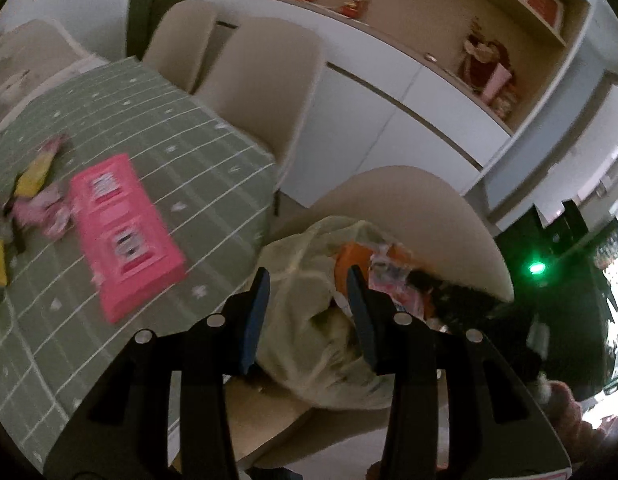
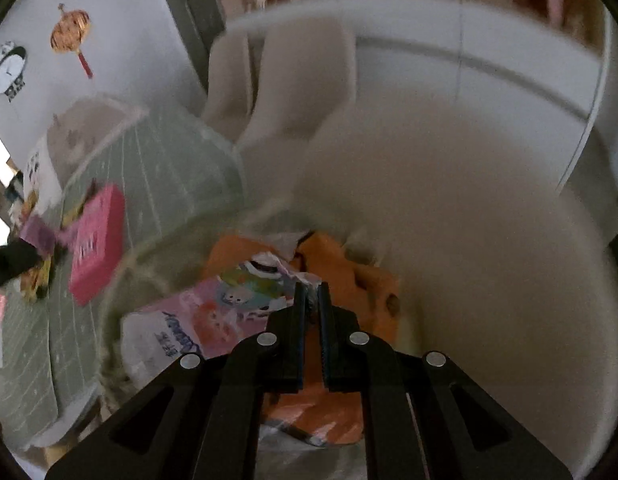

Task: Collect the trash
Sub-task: 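Lower the pink wrapper into the white trash bag and open the right tool, then move both tools back over the snack pile on the table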

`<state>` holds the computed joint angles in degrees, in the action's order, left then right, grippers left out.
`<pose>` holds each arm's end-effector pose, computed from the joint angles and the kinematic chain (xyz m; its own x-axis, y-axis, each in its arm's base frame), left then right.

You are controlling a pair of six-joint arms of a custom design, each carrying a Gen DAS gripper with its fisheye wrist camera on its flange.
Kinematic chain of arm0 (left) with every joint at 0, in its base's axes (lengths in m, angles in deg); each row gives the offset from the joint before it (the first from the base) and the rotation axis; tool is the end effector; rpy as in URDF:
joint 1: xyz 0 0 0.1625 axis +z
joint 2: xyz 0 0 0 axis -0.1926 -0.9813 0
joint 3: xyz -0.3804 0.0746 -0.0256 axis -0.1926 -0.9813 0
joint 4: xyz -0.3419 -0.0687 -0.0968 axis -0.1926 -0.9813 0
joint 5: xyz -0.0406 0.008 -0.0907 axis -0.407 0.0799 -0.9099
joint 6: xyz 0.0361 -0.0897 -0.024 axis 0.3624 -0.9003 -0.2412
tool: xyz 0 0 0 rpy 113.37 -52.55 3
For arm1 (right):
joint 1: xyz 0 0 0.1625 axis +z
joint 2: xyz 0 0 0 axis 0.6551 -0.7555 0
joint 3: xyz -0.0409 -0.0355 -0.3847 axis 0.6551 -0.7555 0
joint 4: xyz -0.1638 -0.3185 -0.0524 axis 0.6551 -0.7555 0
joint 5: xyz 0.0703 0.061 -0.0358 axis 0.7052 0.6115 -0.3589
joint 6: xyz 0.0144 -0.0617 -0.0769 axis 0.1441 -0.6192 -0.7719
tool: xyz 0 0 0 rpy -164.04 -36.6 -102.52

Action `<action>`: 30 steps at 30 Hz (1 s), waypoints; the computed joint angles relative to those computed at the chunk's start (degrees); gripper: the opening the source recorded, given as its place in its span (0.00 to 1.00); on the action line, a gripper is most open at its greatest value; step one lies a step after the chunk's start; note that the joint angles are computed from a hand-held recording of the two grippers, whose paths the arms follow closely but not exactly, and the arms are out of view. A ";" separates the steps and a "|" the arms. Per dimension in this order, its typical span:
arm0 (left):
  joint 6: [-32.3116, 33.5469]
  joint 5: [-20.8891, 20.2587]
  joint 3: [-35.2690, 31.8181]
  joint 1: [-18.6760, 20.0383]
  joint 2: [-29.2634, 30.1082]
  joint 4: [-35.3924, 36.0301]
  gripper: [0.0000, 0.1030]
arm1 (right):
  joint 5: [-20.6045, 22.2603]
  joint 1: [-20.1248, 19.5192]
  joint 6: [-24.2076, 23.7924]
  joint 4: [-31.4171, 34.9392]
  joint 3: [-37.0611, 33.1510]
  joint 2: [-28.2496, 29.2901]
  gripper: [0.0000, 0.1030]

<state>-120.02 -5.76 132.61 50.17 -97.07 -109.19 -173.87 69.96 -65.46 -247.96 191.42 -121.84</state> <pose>-0.0953 -0.3454 0.2333 -0.8954 -0.1233 -0.4278 0.1942 0.7564 -0.6246 0.2549 -0.4255 0.0319 -0.8017 -0.3302 0.4983 -0.4950 0.8341 -0.2435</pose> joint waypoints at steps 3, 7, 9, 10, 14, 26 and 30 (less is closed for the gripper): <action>-4.84 1.19 1.75 -0.80 -4.86 5.53 0.37 | 1.12 -0.02 0.25 3.91 -1.10 1.60 0.08; -12.14 3.03 3.87 -2.16 -12.35 14.51 0.37 | 1.59 0.85 0.42 7.02 -2.42 3.10 0.08; -15.82 4.09 4.55 -3.23 -16.01 19.62 0.37 | 1.47 0.90 0.39 7.07 -2.68 3.40 0.08; -17.86 4.75 4.82 -3.95 -18.03 22.74 0.37 | 1.36 0.88 0.44 6.77 -2.63 3.39 0.08; -28.50 7.93 4.67 -7.58 -25.46 38.77 0.37 | -0.59 1.77 -1.02 1.83 -1.38 3.18 0.08; -50.35 12.65 -0.06 -13.08 -44.67 78.66 0.37 | -1.89 5.98 -1.83 -8.31 1.85 -0.17 0.49; -53.75 13.59 -3.59 -14.22 -51.23 91.98 0.37 | -3.83 9.31 -0.46 -9.45 0.38 1.19 0.56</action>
